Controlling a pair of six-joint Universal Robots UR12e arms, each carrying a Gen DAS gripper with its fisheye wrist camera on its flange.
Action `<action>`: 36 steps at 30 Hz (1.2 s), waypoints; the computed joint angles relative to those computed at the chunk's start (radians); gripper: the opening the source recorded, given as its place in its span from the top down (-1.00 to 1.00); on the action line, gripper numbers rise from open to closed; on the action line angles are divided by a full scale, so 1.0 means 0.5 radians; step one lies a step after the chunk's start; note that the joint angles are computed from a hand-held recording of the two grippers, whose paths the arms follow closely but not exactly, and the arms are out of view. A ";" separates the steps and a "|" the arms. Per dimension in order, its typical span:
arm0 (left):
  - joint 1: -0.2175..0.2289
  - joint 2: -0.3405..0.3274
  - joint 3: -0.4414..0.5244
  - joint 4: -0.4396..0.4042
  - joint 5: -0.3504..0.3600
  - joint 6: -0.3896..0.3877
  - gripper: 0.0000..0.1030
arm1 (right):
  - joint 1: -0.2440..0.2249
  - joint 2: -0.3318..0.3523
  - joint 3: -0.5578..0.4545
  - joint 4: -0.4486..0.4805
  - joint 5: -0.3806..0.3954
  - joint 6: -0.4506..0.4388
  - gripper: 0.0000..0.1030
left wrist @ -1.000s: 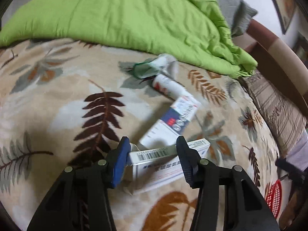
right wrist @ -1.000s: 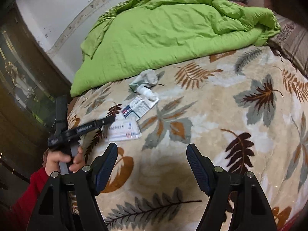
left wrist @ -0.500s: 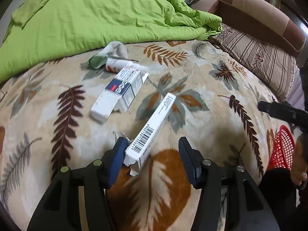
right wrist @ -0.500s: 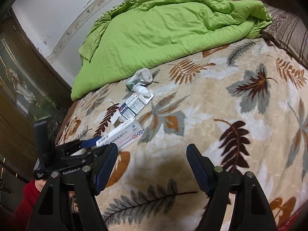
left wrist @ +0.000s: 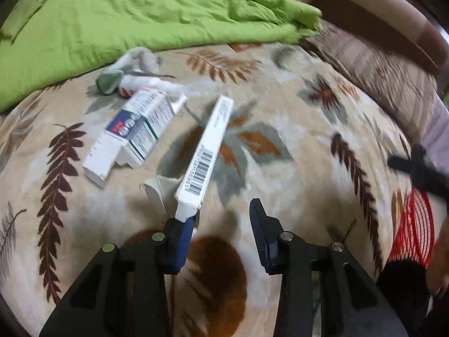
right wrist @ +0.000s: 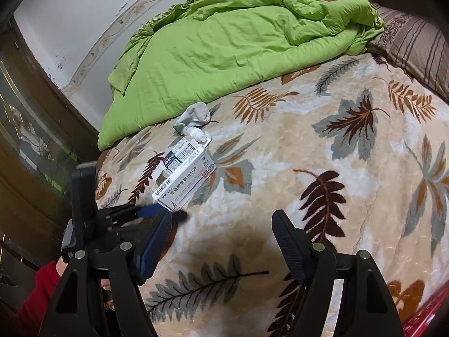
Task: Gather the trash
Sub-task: 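Grasp the white barcode box with the left gripper and lift it, then grasp the white medicine box with the right gripper while the left gripper holds the barcode box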
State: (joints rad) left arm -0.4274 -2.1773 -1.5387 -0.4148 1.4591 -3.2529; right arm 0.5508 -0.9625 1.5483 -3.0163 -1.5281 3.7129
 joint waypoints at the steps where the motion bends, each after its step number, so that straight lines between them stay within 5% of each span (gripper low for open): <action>1: 0.000 -0.010 0.019 0.008 0.010 -0.030 0.25 | 0.000 0.000 0.002 -0.003 0.002 0.002 -0.52; 6: -0.009 -0.078 0.128 -0.021 0.063 -0.122 0.27 | 0.000 0.004 0.009 0.001 0.007 0.017 -0.52; 8: -0.024 -0.108 0.157 -0.015 0.132 -0.165 0.91 | -0.001 0.006 0.010 0.014 0.009 0.028 -0.52; 14: -0.015 -0.081 0.054 0.184 0.120 -0.343 0.99 | -0.009 0.005 0.020 0.007 0.026 0.040 -0.52; 19: -0.009 0.098 -0.223 0.499 0.144 -0.473 0.99 | -0.025 0.035 -0.058 0.074 0.106 0.021 -0.52; 23: -0.028 0.210 -0.417 0.767 0.375 -0.628 0.99 | -0.016 0.113 -0.248 0.230 0.140 -0.052 -0.52; 27: -0.042 0.222 -0.456 0.756 0.755 -0.767 0.99 | 0.000 0.254 -0.526 0.451 0.201 -0.072 -0.52; 36: 0.030 0.231 -0.521 0.739 0.978 -0.999 0.99 | 0.080 0.695 -1.350 1.100 -0.046 0.019 -0.52</action>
State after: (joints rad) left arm -0.4124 -2.0620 -1.7992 -0.0455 1.9481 -3.7526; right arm 0.5907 -0.6152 0.8732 -2.4664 -1.5510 3.7225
